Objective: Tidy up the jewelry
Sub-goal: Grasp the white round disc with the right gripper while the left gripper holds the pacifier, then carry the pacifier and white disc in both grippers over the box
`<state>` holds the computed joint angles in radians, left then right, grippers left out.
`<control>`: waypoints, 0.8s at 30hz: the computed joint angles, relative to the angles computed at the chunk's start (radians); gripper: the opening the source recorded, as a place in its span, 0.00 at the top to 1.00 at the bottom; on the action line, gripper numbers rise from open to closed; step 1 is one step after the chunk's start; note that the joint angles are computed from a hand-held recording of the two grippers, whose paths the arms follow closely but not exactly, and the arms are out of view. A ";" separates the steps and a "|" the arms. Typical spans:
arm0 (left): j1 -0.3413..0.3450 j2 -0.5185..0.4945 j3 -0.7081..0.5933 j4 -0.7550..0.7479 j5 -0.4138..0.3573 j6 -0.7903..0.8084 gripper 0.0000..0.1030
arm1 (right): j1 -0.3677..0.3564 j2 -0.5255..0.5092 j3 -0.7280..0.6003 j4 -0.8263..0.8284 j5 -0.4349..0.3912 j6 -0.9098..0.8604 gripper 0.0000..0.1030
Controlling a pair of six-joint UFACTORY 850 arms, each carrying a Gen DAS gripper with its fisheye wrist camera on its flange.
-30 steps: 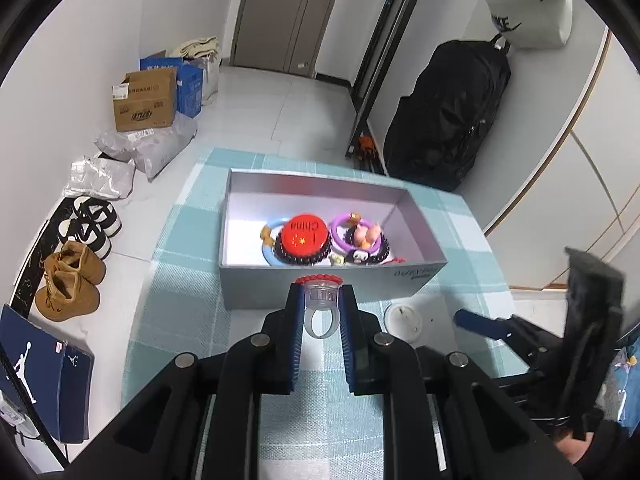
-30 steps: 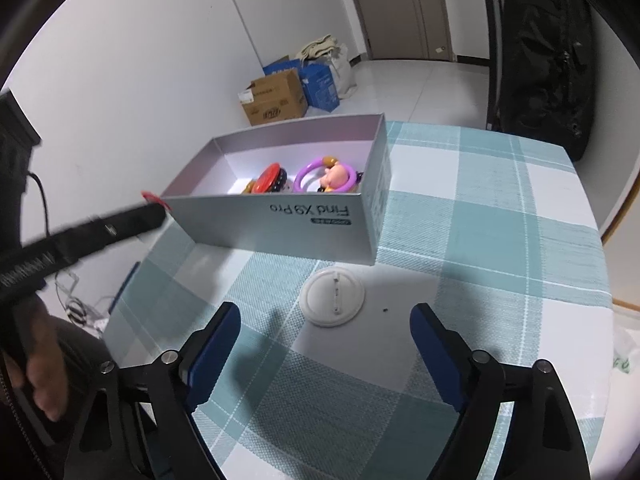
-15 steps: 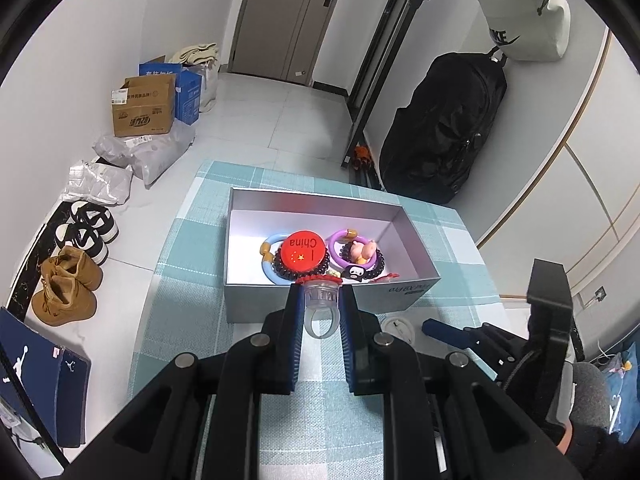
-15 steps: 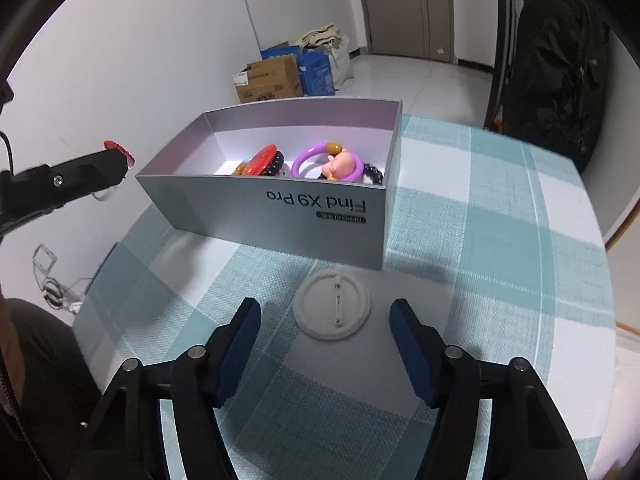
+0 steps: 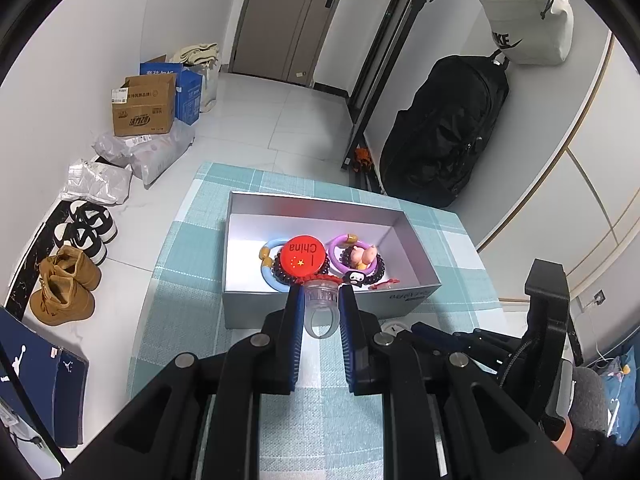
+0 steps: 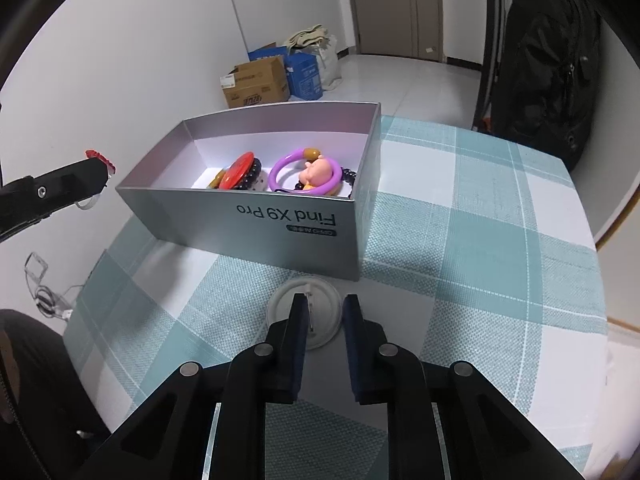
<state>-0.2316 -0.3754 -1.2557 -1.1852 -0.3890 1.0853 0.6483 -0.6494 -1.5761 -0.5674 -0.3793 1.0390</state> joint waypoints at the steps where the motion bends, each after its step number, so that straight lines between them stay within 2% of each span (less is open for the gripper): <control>1: 0.000 0.000 0.000 0.000 0.000 0.000 0.88 | 0.000 0.000 0.000 0.001 -0.001 -0.002 0.84; 6: 0.000 -0.001 -0.002 -0.008 0.000 0.009 0.88 | -0.006 0.010 0.006 0.023 0.022 -0.017 0.84; 16: -0.006 -0.009 -0.015 -0.062 -0.002 0.045 0.88 | -0.007 0.072 0.075 0.089 0.150 -0.066 0.84; 20: -0.007 -0.004 -0.012 -0.128 0.003 0.104 0.88 | -0.006 0.099 0.097 0.031 0.212 -0.007 0.84; 24: -0.011 -0.011 -0.023 -0.146 0.007 0.123 0.88 | -0.011 0.122 0.113 -0.119 0.269 0.164 0.84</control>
